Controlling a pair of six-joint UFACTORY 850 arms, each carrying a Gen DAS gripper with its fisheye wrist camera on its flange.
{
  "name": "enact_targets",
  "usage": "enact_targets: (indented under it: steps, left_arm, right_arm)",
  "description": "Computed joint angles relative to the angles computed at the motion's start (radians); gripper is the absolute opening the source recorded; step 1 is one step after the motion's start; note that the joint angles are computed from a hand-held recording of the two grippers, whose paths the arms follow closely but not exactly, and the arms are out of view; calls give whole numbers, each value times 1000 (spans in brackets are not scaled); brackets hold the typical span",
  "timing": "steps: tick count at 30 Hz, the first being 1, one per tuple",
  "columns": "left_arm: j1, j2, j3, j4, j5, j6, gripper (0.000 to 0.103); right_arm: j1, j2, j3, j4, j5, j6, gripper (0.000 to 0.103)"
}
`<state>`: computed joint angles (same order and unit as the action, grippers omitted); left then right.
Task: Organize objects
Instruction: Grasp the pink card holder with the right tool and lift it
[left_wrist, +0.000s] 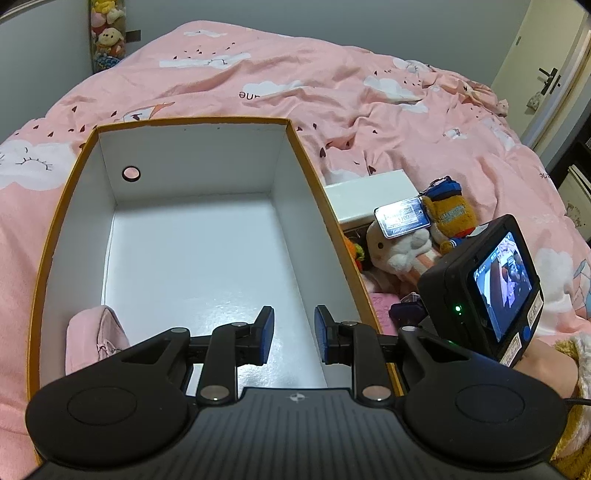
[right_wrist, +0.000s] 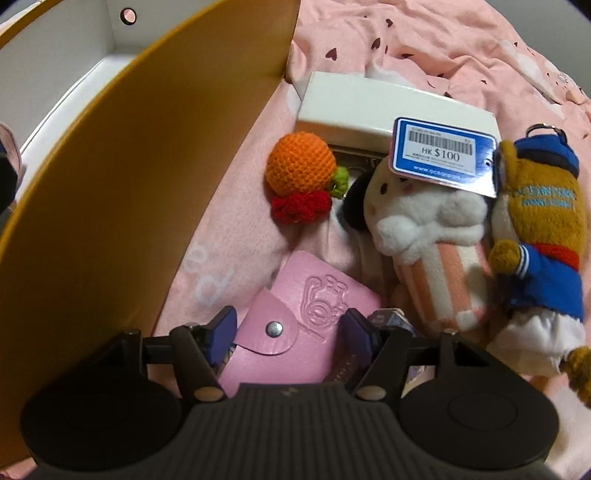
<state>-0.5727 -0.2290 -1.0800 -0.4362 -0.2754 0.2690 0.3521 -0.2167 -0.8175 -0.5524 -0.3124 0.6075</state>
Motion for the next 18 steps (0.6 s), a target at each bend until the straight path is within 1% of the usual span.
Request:
enact_targets:
  steps: [3,6,9,10,12,14,15,16,17,18]
  left_arm:
    - [1,-4,-2,9,-6,-12,28]
    - [1,-3,-2,-1,-11,-6,28]
    - [1,-2,-2,8,-11,-13,28]
    - [0,-1,-2,20,-12,-24,28]
    - [-1,7,3,35,-10,-37,28]
    - [-1,19,11,49,-5,-50,28]
    - [-1,24,16,53,-2,-54,28]
    - [-1,30,20,60,-1,-61,28]
    - [-1,34,22,65,0,-67,28]
    - [-3,38,24,71,0,-73,28]
  right_arm:
    - [5,-8,-2,-34,-6,28,70]
    - [21,-17,-5,-108,-24,88,72]
    - [45,-25,-4,-199,-50,160,74]
    - [54,-31,-4,-241,-64,191,75]
    - [77,-39,2,-338,-87,275,75]
    - [87,-33,9,-381,-98,324,70]
    - [85,-25,13,-376,-92,327,69]
    - [80,-16,18,-359,-83,322,65]
    - [76,-5,24,-345,-75,318,59]
    - [74,9,32,-333,-65,315,57]
